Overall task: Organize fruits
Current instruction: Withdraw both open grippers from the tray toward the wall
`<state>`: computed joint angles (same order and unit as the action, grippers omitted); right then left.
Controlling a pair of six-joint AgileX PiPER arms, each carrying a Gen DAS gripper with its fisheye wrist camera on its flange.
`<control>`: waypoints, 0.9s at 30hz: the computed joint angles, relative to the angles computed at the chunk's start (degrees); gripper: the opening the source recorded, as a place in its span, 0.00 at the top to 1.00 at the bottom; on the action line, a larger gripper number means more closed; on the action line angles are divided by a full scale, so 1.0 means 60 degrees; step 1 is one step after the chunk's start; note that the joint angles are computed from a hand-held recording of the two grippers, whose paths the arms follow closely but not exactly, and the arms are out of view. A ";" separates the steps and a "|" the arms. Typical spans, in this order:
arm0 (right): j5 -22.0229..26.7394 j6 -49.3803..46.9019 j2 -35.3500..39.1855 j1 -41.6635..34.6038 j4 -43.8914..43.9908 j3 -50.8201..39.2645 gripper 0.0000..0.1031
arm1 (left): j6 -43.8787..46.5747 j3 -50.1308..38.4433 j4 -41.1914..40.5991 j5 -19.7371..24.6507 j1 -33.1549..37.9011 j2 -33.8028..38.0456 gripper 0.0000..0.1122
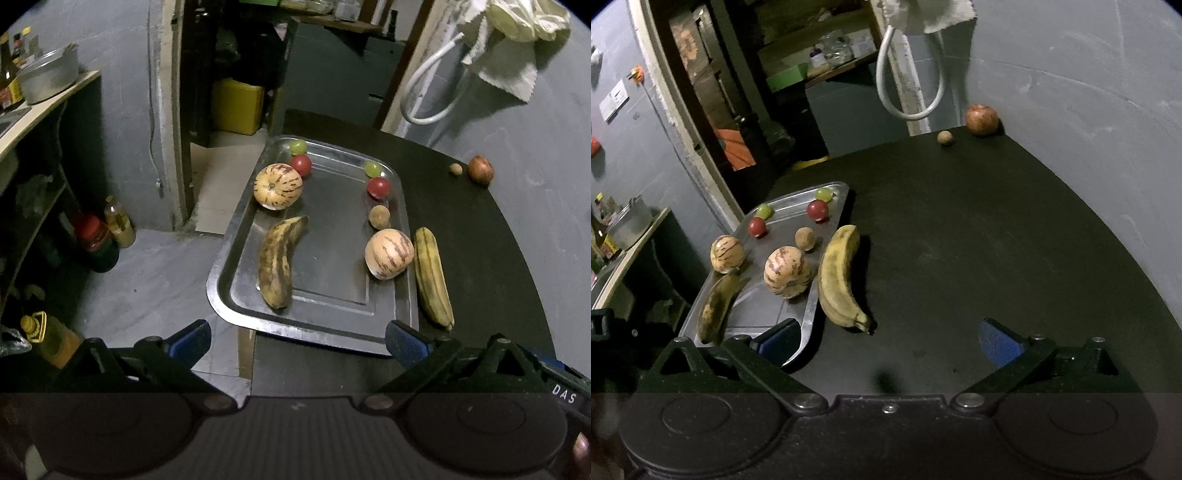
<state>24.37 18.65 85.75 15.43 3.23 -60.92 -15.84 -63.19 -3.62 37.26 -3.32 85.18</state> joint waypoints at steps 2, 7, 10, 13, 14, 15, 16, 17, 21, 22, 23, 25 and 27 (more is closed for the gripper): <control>0.0062 0.0375 -0.0079 0.0025 -0.0291 0.0024 0.01 | 0.0303 -0.0101 -0.0134 0.0066 0.0032 0.0054 0.09; 0.0212 0.1073 -0.0372 0.0024 -0.0902 0.0083 0.01 | 0.0955 -0.0583 -0.0252 0.0284 0.0074 0.0230 0.09; 0.0226 0.1339 -0.0558 -0.0075 -0.1048 0.0238 0.01 | 0.1282 -0.0931 -0.0292 0.0399 0.0095 0.0370 0.09; 0.0343 0.1632 -0.0719 -0.0136 -0.1215 0.0333 0.01 | 0.1417 -0.1173 -0.0245 0.0460 0.0046 0.0498 0.09; 0.0369 0.1702 -0.0782 -0.0156 -0.1239 0.0379 0.01 | 0.1449 -0.1239 -0.0235 0.0489 0.0027 0.0531 0.09; 0.0438 0.1765 -0.0852 -0.0191 -0.1233 0.0411 0.01 | 0.1465 -0.1314 -0.0214 0.0535 0.0017 0.0573 0.09; 0.0511 0.1874 -0.0918 -0.0202 -0.1270 0.0437 0.01 | 0.1429 -0.1378 -0.0165 0.0608 -0.0004 0.0596 0.09; 0.0567 0.1988 -0.0994 -0.0215 -0.1324 0.0481 0.01 | 0.1508 -0.1443 -0.0227 0.0695 0.0042 0.0614 0.09; 0.1008 0.3437 -0.1417 0.0080 -0.2430 0.0627 0.01 | 0.2193 -0.1496 -0.0812 0.0826 0.0376 0.0604 0.09; 0.1201 0.3990 -0.1545 0.0234 -0.2838 0.0644 0.01 | 0.2465 -0.1491 -0.1020 0.0852 0.0506 0.0622 0.09; 0.1404 0.4597 -0.1673 0.0425 -0.3292 0.0653 0.01 | 0.2789 -0.1536 -0.1254 0.0886 0.0652 0.0677 0.09; 0.1912 0.5953 -0.1917 0.0935 -0.4337 0.0641 0.01 | 0.3702 -0.1579 -0.1885 0.0926 0.1021 0.0771 0.09; 0.2691 0.7406 -0.2013 0.1659 -0.5421 0.0483 0.01 | 0.4761 -0.1676 -0.2598 0.1006 0.1407 0.0954 0.09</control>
<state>40.51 63.09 73.68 25.38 -29.29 -58.02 12.73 -73.25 -19.20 43.29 5.12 90.90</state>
